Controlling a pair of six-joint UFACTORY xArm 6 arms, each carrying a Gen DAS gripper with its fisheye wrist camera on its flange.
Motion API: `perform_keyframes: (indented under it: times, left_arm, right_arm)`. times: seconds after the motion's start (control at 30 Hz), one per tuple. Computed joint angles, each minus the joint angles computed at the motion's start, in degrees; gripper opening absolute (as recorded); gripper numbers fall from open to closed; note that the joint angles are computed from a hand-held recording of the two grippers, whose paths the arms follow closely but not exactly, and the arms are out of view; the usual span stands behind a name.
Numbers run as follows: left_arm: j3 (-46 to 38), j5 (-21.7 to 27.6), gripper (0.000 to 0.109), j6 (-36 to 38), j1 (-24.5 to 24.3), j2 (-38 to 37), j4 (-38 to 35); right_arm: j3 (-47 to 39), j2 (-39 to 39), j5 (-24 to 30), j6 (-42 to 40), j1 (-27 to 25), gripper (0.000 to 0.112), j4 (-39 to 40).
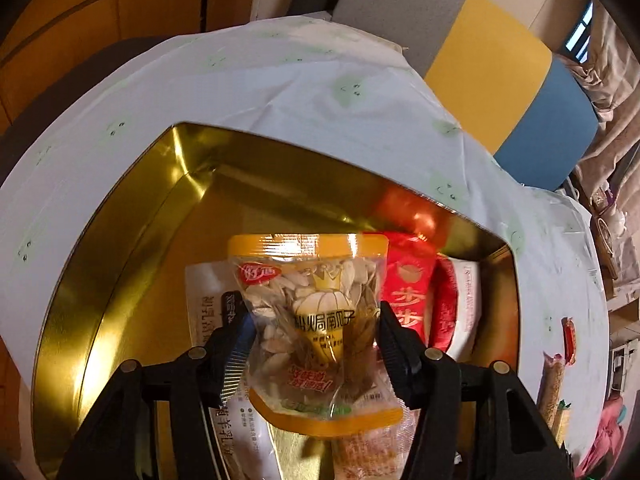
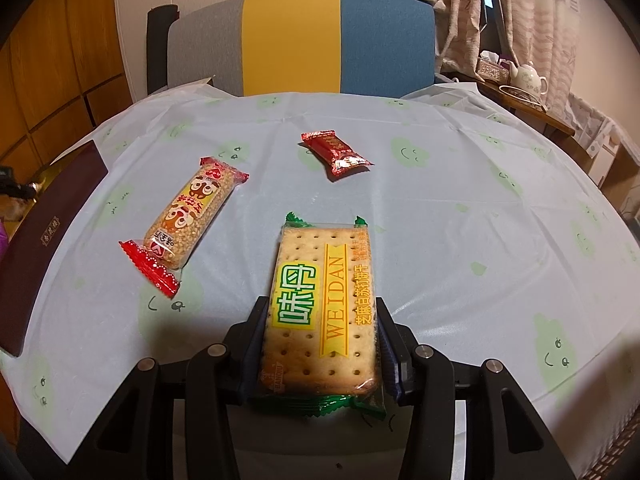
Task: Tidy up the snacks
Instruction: 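Carry the seed bag over the gold tray and open the left gripper, then carry the WEIDAN packet over the gold tray and open the right gripper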
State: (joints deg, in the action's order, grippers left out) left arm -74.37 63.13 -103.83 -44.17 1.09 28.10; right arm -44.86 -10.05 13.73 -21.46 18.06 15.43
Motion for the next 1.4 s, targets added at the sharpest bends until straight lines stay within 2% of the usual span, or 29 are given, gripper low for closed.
perform_keyframes:
  times: [0.1,0.17,0.23,0.3,0.53,0.73,0.97,1.23,1.4]
  left_arm:
    - [1.2,-0.9,0.068,-1.1,-0.6,-0.5,0.9]
    - [0.8,0.7,0.069,-2.0,-1.7,-0.6,1.1]
    - [-0.8,4.1,0.069,-3.2,-3.3,-0.3,2.4]
    - [-4.7,10.5,0.069,-5.1,-6.1,1.1,4.6]
    - [-14.1,20.0,0.068,-3.3,-12.9,6.3,9.9]
    - [-21.2,23.3,0.068,0.1,-16.2,11.3,12.8]
    - [-25.0,23.9,0.068,1.9,-18.1,13.9,13.5]
    - [-25.4,24.3,0.068,2.2,-19.0,14.2,13.7]
    - [-24.0,24.1,0.068,1.1,-19.5,13.2,13.8]
  right_arm:
    - [0.0,0.1,0.0,0.7,0.0,0.050,-0.9]
    - [-0.1,0.2,-0.1,1.1,0.0,0.050,-1.5]
    - [-0.2,0.2,0.1,1.5,-0.1,0.050,-1.9]
    - [-0.1,0.2,0.0,2.0,0.0,0.050,-2.4]
    - [-0.5,0.3,0.5,5.5,-0.1,0.050,-6.2]
    - [-0.8,0.3,1.3,7.7,-0.2,0.050,-8.5]
    - [-1.7,0.2,3.5,9.9,-0.3,0.049,-10.5]
    - [-2.1,-1.2,7.6,10.0,-0.3,0.048,-9.2]
    - [-4.1,-1.4,13.1,8.7,-0.9,0.048,-5.3]
